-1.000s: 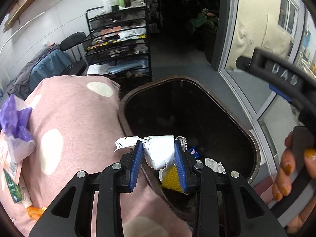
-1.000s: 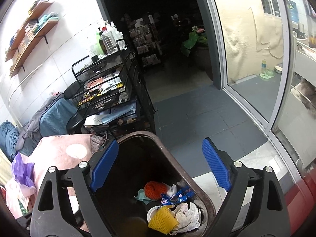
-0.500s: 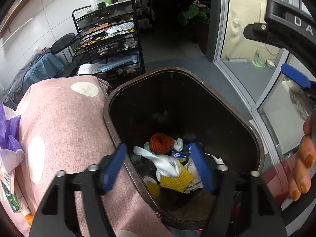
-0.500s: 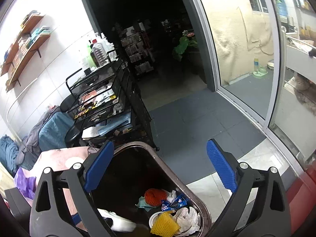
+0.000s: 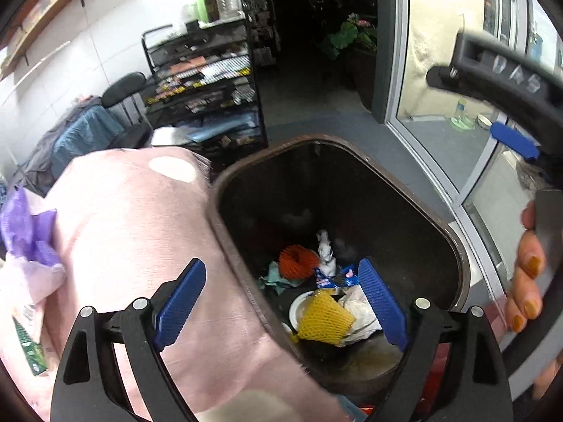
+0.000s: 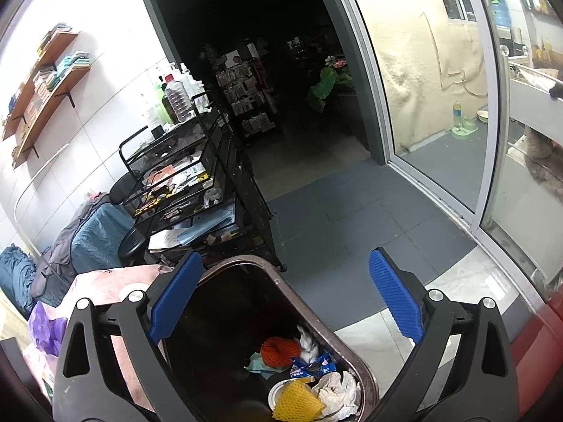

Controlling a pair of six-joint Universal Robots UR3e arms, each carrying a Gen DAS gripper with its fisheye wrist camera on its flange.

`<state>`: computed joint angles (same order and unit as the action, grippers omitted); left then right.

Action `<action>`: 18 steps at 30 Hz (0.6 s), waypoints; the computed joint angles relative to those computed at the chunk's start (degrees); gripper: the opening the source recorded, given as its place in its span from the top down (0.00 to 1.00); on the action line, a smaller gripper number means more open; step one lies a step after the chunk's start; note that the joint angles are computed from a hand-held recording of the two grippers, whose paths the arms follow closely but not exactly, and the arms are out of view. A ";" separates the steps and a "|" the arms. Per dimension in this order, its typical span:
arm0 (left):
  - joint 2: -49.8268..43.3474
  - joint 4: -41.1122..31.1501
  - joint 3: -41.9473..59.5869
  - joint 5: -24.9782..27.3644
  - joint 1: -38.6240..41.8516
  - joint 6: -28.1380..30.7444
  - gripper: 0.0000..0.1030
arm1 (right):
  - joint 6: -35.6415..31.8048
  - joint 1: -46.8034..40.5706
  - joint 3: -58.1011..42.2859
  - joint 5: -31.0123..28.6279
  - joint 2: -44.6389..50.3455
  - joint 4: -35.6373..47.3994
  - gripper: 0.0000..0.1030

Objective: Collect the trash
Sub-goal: 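Open the left gripper over the bin to drop the white wrapper, then move both tools back over the trash on the bed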

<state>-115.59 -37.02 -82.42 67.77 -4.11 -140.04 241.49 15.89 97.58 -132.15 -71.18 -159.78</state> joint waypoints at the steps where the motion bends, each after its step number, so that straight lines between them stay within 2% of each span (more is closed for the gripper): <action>1: 1.04 0.84 -1.14 -0.78 0.92 0.12 0.14 | -0.59 0.09 -0.35 0.32 0.28 -0.25 0.08; 8: 6.78 5.41 -7.87 -4.30 7.67 0.85 0.12 | -7.79 2.11 -5.28 4.24 4.62 -4.78 0.08; 11: 7.73 7.66 -9.46 -3.95 10.68 -0.48 0.12 | -10.90 2.78 -7.62 8.44 6.99 -7.61 0.08; 14: 8.30 6.71 -8.72 -4.83 13.99 -2.21 0.12 | -13.24 2.96 -10.50 13.65 9.54 -9.67 0.08; 18: 9.22 7.30 -8.86 -6.13 18.79 -3.58 0.12 | -15.96 4.29 -17.80 18.53 14.48 -9.15 0.08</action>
<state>-106.37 -29.72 -91.28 61.65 14.68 -143.63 225.53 20.18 79.78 -113.62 -56.70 -168.92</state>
